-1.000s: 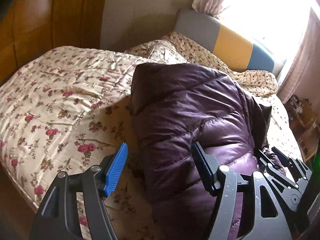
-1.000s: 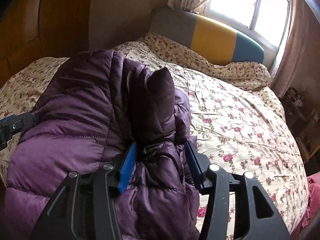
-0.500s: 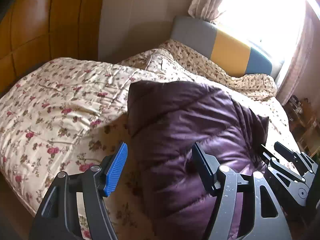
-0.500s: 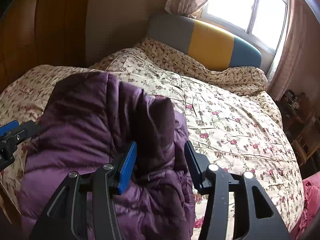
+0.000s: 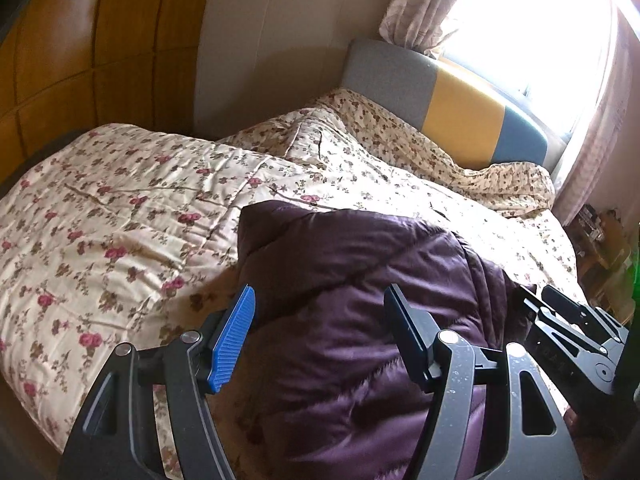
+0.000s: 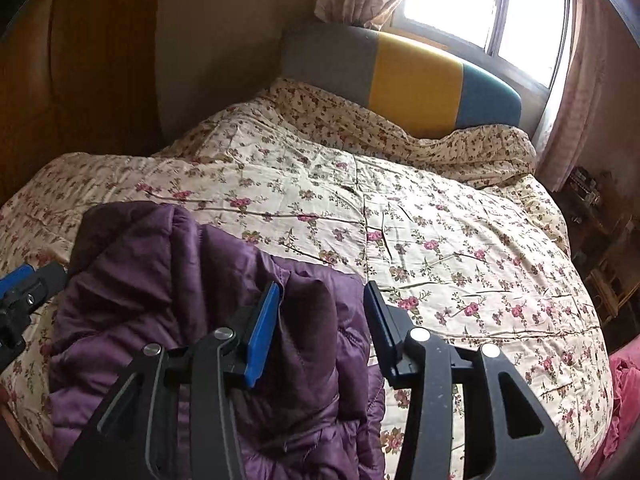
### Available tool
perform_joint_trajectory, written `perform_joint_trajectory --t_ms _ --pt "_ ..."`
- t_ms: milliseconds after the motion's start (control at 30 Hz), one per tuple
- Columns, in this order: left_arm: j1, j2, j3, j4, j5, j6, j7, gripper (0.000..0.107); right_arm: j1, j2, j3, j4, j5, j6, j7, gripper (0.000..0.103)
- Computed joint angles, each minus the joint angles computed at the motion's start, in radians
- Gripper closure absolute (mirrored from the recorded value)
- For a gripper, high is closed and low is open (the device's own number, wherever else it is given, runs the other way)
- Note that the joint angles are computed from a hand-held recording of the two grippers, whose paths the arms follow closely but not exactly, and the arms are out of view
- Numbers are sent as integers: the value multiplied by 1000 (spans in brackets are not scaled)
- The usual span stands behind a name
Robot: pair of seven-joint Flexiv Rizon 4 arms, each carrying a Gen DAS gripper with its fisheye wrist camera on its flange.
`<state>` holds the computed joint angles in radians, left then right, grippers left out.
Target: Fold large clothes
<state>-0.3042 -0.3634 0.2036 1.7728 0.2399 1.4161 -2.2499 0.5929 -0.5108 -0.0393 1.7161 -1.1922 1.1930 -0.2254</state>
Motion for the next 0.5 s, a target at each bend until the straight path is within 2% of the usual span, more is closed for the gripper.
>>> perform_joint_trajectory --t_ms 333,500 --pt "26 -69 -52 -51 -47 -50 96 40 -2 -81 18 -32 170 -29 -137 62" --pt "24 -100 -57 -55 -71 -44 136 40 17 -111 -7 -30 221 -6 -164 62"
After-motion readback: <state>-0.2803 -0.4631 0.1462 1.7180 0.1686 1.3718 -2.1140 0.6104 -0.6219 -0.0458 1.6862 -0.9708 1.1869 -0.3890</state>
